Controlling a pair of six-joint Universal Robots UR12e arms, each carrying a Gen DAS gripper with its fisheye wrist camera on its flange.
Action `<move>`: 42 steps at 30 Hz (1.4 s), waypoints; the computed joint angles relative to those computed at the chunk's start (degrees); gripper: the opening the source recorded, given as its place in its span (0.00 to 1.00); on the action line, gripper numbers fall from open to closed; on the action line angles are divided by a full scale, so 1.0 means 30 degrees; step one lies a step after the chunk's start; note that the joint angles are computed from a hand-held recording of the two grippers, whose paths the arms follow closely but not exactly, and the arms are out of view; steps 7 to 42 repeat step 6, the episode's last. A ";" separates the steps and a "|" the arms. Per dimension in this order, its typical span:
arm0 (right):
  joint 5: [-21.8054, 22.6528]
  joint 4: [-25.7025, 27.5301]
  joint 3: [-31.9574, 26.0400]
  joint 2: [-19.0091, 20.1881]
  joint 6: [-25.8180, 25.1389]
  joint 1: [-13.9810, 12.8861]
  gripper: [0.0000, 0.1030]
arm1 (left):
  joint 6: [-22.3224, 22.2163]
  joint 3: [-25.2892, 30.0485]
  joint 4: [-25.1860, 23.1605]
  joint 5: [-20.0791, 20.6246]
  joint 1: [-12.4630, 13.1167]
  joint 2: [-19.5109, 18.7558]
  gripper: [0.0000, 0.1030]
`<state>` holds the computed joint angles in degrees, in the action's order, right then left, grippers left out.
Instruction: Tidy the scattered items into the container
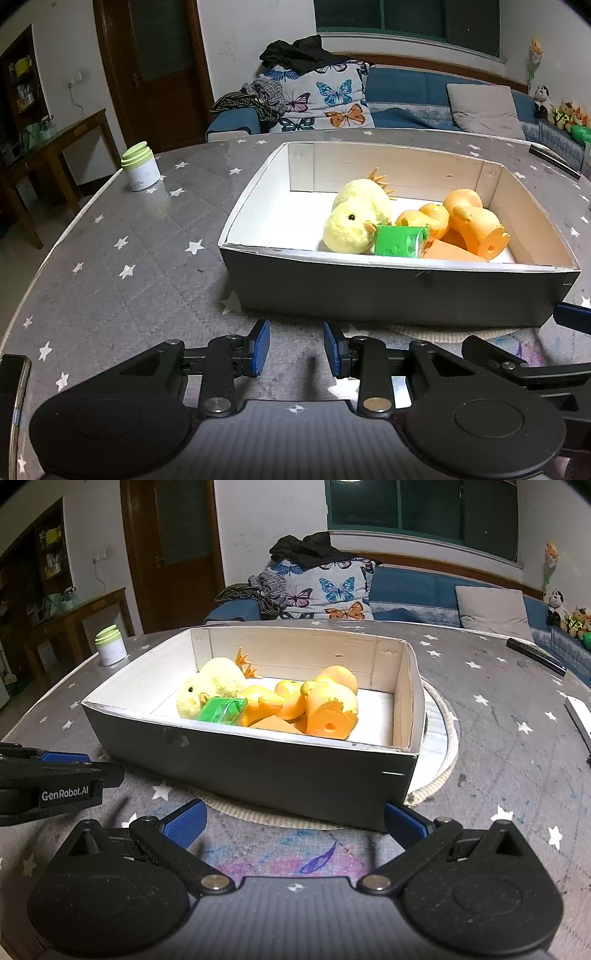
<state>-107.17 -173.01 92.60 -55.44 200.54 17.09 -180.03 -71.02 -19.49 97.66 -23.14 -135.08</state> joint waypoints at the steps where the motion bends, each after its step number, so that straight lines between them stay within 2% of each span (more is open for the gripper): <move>1: -0.0020 -0.0017 0.0004 0.0001 0.0002 0.0003 1.00 | 0.0001 0.0006 0.0013 -0.0041 0.0002 -0.0003 0.33; 42: -0.0084 -0.0064 -0.0005 0.0012 0.0011 0.0019 1.00 | -0.0139 0.0033 0.0143 -0.0322 0.0046 0.0000 0.33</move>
